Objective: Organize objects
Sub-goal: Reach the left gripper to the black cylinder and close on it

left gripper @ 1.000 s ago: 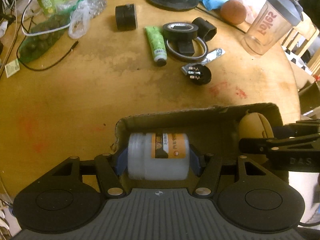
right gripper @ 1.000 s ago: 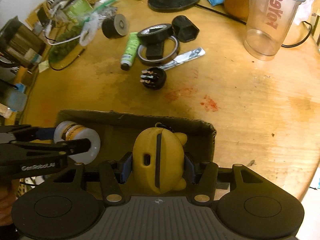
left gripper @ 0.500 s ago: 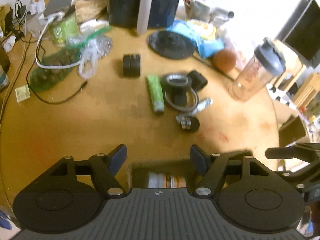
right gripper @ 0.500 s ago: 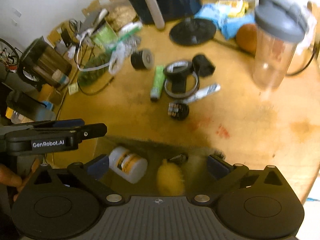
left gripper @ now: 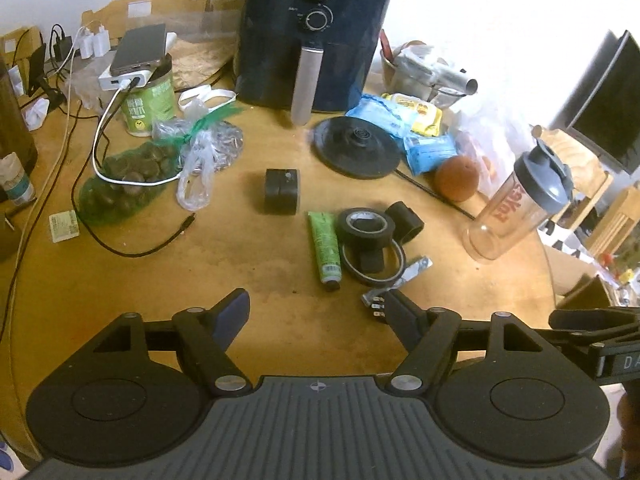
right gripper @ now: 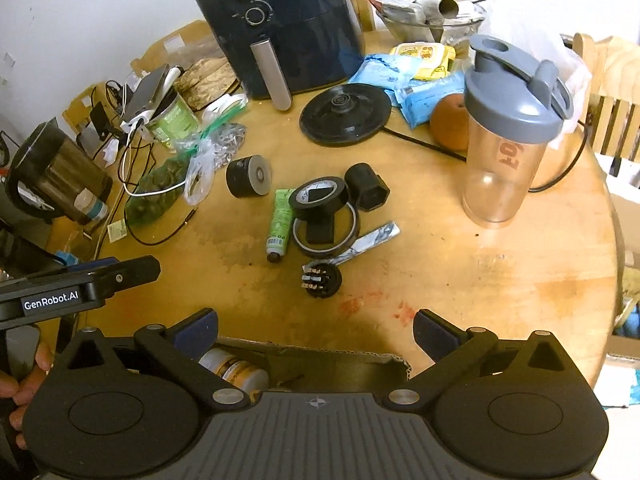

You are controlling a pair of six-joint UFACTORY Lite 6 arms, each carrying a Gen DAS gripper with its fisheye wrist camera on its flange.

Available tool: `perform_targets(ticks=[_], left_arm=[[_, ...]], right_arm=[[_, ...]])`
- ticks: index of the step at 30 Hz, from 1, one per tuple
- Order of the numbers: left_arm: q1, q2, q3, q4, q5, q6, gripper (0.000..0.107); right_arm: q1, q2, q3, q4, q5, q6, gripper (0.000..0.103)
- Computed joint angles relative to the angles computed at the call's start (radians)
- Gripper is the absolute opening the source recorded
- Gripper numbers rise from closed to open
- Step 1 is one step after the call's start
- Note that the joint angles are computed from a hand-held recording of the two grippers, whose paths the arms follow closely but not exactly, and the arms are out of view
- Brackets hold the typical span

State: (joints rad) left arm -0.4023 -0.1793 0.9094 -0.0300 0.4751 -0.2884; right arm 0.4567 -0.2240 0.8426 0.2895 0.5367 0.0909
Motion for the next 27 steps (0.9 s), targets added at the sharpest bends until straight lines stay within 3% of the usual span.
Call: perform_targets(ticks=[6,9,19,27], left_arm=[[0.077,-0.048,-0.02,-0.041,-0.002,0.003,0.075],[0.096,-0.055,-0.026,0.046,-0.015,-0.079,0.081],[0.111,-0.029,-0.026,0.218,0.024,-0.196,0.081],[0.106,0.078,0.013,0.217,-0.057,-0.221,0.086]], right_arm=[[0.023,-0.013,-0.016,-0.068,-0.005,0.043,0.103],[0.011,-0.038,-0.043,-0.069,-0.023,0.03,0.103],[-0.042,-0.054,-0.094,0.039,-0.043,-0.106,0.103],[-0.075,-0.058,-0.136,0.094,-0.031,-0.13,0.103]])
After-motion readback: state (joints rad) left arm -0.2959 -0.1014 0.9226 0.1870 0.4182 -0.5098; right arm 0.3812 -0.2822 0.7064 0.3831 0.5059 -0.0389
